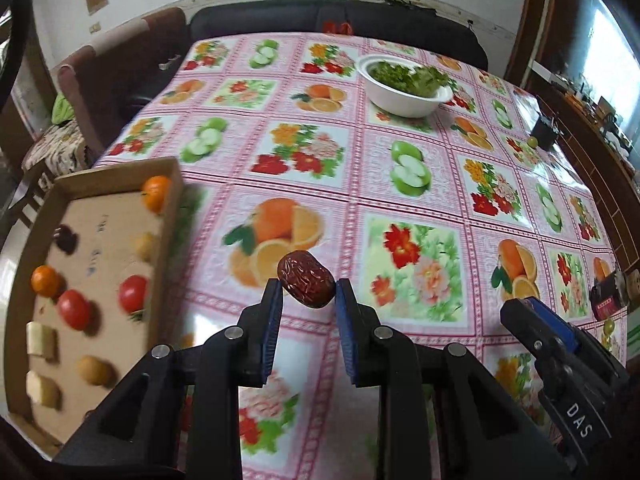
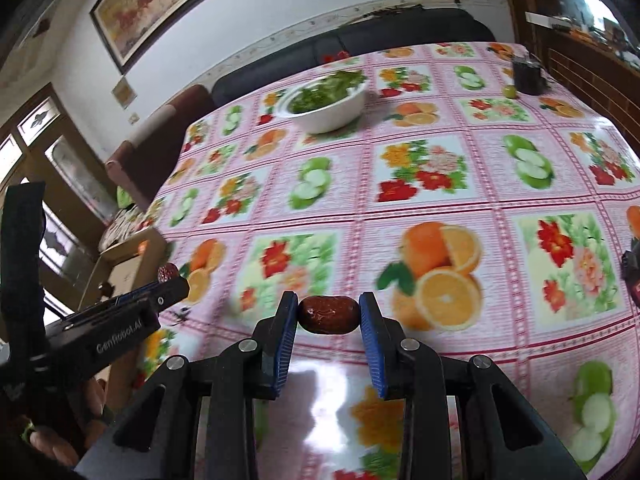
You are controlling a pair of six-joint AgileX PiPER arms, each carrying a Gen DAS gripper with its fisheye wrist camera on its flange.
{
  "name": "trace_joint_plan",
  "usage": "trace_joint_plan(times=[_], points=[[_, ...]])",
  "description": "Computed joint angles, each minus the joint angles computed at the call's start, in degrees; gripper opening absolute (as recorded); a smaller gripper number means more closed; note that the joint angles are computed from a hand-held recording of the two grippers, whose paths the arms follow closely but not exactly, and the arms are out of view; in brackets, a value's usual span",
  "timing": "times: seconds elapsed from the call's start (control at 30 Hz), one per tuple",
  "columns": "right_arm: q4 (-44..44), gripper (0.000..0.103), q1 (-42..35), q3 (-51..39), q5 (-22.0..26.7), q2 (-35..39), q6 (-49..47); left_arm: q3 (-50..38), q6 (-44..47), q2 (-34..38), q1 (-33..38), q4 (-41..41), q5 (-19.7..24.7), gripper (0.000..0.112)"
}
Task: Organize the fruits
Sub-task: 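Carry both dates into the cardboard tray and open both tools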
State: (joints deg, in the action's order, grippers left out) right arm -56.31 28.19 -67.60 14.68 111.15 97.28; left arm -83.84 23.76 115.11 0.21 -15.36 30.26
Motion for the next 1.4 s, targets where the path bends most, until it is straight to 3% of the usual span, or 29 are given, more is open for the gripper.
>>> trace_joint_plan(times=[0.6,1.03,1.4], points=[[8.05,0.032,6.97,-6.57,4.05,2.31,-8.43,7.35,12.78,-5.39,7.32,-10.42,-1.88,0.024],[12.33,0.032,9.83,-8.64,5.18,3.74,-12.12,8.89,22.03,-7.16,12.92,-18.59,0.76,0.024],[19.36,0.032,12.85,-14.98,6.97,7.09,-20.52,6.40,24.45,-5.50,20.42,-19.84,4.13,0.024]])
